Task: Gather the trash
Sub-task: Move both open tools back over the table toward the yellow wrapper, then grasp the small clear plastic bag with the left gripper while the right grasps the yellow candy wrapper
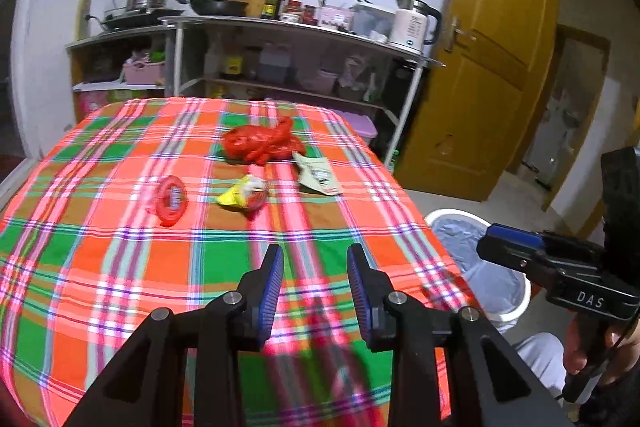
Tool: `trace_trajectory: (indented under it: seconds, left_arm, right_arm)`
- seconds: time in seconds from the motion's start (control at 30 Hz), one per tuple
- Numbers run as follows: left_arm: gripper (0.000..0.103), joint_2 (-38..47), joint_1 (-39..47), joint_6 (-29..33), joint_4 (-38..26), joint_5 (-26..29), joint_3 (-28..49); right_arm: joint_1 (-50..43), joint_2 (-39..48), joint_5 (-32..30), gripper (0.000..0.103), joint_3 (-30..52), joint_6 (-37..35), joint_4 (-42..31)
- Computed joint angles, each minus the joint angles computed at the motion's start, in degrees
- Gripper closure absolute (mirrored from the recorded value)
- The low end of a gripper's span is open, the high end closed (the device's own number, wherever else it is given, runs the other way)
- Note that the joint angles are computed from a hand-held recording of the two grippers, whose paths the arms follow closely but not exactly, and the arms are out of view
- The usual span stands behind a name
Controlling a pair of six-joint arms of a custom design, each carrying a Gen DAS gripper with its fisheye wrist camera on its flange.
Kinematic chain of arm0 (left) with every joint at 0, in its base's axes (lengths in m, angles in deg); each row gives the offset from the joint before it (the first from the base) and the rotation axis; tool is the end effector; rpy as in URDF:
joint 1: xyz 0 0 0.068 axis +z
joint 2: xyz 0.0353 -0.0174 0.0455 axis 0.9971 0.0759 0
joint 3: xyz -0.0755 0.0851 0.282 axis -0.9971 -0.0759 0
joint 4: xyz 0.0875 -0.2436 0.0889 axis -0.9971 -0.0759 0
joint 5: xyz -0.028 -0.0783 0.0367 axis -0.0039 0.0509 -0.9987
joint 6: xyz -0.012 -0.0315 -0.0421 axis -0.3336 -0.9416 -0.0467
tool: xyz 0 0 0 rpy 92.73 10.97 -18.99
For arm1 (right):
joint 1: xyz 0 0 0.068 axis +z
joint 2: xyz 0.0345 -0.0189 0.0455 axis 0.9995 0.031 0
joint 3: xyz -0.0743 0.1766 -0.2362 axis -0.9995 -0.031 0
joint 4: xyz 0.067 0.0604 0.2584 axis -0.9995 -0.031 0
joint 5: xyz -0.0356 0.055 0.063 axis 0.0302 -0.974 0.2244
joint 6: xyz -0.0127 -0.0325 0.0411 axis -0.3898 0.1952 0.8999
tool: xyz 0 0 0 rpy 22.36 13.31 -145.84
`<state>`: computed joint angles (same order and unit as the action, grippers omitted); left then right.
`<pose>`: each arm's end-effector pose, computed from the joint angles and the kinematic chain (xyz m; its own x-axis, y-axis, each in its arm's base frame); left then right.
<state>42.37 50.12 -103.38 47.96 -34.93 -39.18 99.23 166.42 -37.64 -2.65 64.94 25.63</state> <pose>0.2932 -0.2009 0.0843 -0.6201 -0.0319 -0.7839 0.2179 0.9529 -0.2111 0.3192 0.0715 0.0721 -0.6505 -0.0907 -0.7541 -0.3552 0.9139 0.1965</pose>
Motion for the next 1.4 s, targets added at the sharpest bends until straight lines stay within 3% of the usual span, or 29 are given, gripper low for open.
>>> trace_trajectory:
  seconds: [0.17,0.33,0.5,0.67,1.2,1.4]
  left_arm:
    - [0.062,-0.08,3.74,0.31,1.15,0.15,-1.32]
    - [0.061,0.10,7.65,0.79,1.42,0.18,-1.61]
    - [0.061,1.10,11.00,2.09,0.64,0.23,-0.29]
    - [0.056,3.67,14.08,3.44,-0.70,0.98,2.80]
    - [0.056,12.47,19.74,4.98,-8.19,6.49,15.38]
    - [0.046,14.28,21.44,7.48,-11.88,8.27,19.49]
  right_arm:
    - [1.80,2.27,0.19,0.066,3.82,0.03,-2.30]
    - [3.07,4.37,0.02,0.058,7.54,0.26,-4.08]
    - [4.38,6.60,0.11,0.057,11.61,0.22,-6.14]
    - [5.33,8.51,-0.05,0.057,14.67,0.17,-7.74]
    - [6.28,13.54,-0.28,0.057,22.67,-0.32,-12.67]
    - [6.75,14.94,-0.32,0.057,25.12,-0.13,-14.17]
